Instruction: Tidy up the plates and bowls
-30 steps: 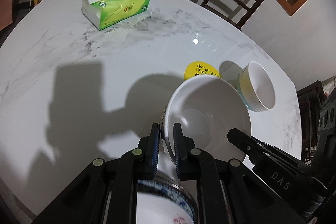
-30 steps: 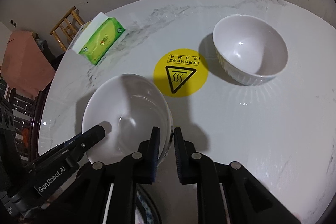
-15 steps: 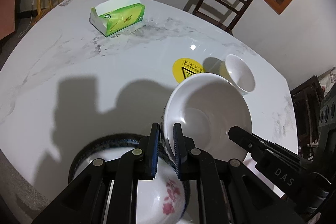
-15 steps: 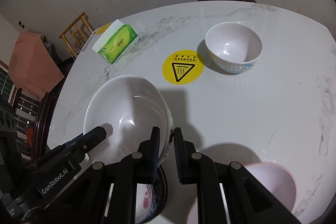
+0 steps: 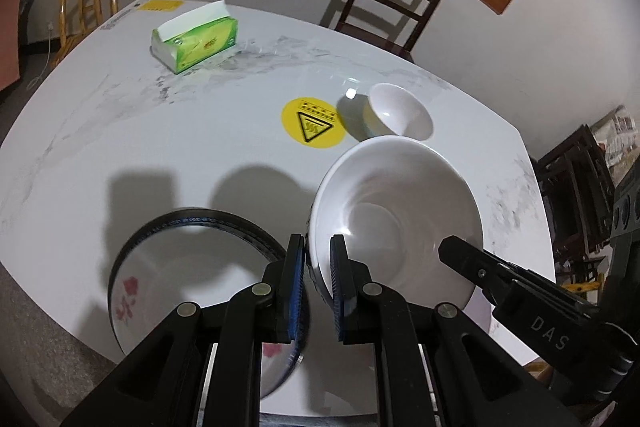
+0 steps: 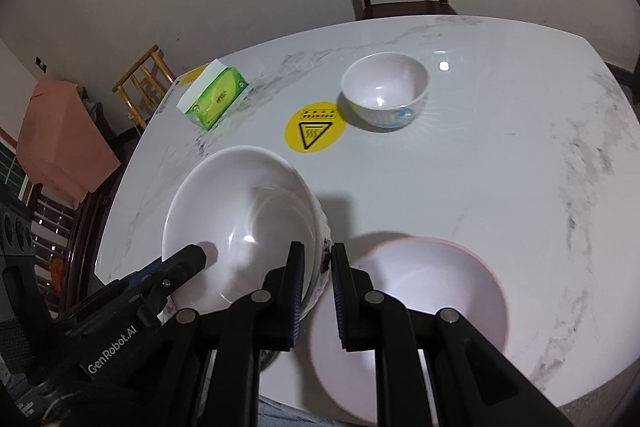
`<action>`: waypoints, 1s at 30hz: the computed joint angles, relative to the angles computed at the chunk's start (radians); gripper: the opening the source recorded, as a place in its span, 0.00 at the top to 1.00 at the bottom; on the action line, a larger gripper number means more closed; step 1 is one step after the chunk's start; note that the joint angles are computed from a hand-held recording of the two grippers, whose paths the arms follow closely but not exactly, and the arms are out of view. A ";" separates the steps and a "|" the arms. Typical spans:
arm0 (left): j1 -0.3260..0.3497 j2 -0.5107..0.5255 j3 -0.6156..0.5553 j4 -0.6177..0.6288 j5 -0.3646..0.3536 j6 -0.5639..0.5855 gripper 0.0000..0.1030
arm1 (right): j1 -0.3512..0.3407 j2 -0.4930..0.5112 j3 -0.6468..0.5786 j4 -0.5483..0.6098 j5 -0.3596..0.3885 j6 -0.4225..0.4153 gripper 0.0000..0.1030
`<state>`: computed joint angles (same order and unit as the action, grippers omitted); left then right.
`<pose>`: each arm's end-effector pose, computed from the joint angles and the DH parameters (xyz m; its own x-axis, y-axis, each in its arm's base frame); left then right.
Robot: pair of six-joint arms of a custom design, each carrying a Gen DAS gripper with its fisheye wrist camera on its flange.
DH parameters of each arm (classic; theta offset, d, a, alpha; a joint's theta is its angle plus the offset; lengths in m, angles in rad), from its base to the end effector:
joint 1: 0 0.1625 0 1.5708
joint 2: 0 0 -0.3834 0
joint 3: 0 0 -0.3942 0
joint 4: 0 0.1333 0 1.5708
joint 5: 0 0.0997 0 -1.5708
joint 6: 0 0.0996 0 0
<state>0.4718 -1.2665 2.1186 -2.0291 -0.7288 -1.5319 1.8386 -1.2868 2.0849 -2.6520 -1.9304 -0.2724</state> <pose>-0.2985 -0.3854 0.1321 -0.8238 -0.3913 -0.4102 -0.0157 0.7391 -0.6734 0.2282 -0.4604 0.1866 -0.8261 -0.3964 0.4006 -0.4946 0.8507 -0.1781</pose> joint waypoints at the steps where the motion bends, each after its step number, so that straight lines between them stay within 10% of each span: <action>1: -0.005 0.011 -0.006 -0.001 -0.001 -0.001 0.90 | -0.003 -0.013 0.008 -0.002 0.001 -0.003 0.86; 30: -0.016 0.240 -0.073 -0.207 -0.122 0.094 0.91 | -0.189 -0.231 0.168 -0.029 0.030 -0.047 0.86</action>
